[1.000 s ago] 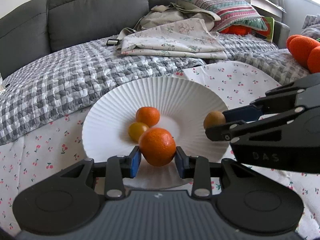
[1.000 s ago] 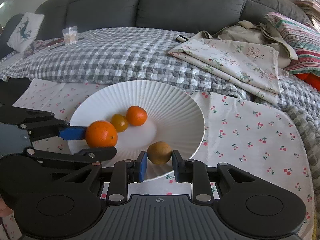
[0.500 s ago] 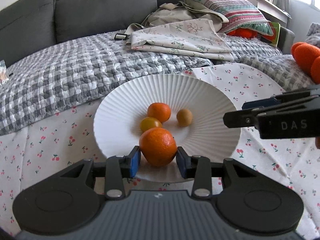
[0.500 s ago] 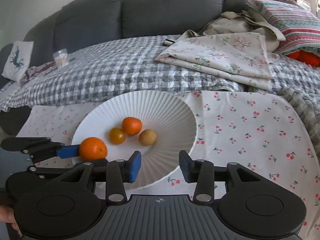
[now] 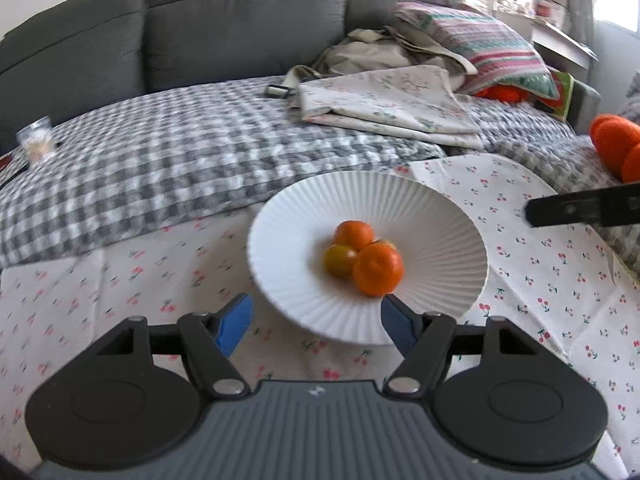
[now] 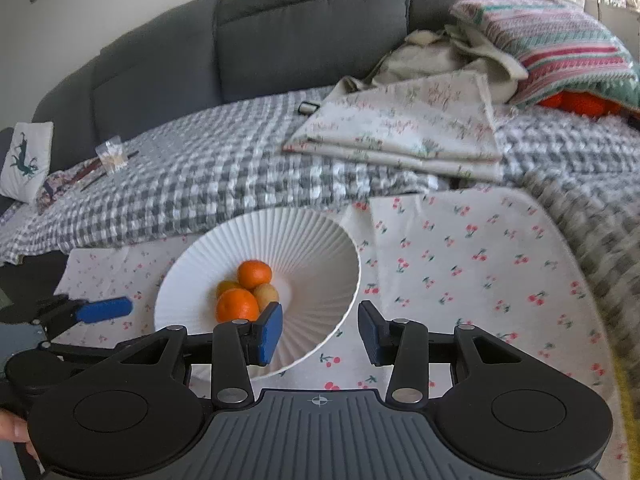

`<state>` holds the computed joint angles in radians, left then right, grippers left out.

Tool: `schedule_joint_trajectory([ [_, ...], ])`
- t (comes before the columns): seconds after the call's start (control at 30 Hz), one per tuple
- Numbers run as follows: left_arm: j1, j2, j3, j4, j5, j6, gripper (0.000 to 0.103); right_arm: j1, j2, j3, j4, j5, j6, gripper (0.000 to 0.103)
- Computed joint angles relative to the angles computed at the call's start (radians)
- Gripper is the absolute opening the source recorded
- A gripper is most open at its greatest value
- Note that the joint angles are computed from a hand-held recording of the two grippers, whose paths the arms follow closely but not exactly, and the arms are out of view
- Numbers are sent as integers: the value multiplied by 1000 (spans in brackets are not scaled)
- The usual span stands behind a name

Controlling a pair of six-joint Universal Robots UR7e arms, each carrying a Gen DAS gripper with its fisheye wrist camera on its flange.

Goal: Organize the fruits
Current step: 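Move both grippers back from the bowl toward the remaining fruits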

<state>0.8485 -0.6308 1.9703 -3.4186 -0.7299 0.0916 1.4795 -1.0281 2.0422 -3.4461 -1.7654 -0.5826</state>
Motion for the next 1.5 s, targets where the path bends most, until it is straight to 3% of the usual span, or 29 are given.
schedule_joint_trajectory([
  [0.1, -16, -35, 39, 7, 19, -45, 71, 9, -40, 28, 7, 5, -8, 51],
  [0.37, -69, -106, 123, 78, 63, -209, 71, 32, -109, 107, 75, -11, -4, 62],
  [0.6, -110, -167, 204, 157, 52, -345, 72, 34, -168, 193, 74, 17, -1, 79],
  [0.8, -120, -164, 237, 108, 57, -365, 93, 21, -176, 241, 36, 8, -3, 87],
  [1.23, -83, -134, 224, 130, 37, -429, 96, 0, -156, 294, -21, -3, -56, 93],
  [1.37, -65, -130, 215, 145, 13, -469, 96, 8, -91, 313, -157, -29, -73, 93],
  [1.5, -50, -127, 208, 133, -18, -496, 96, 14, -35, 320, -213, -61, -99, 93],
])
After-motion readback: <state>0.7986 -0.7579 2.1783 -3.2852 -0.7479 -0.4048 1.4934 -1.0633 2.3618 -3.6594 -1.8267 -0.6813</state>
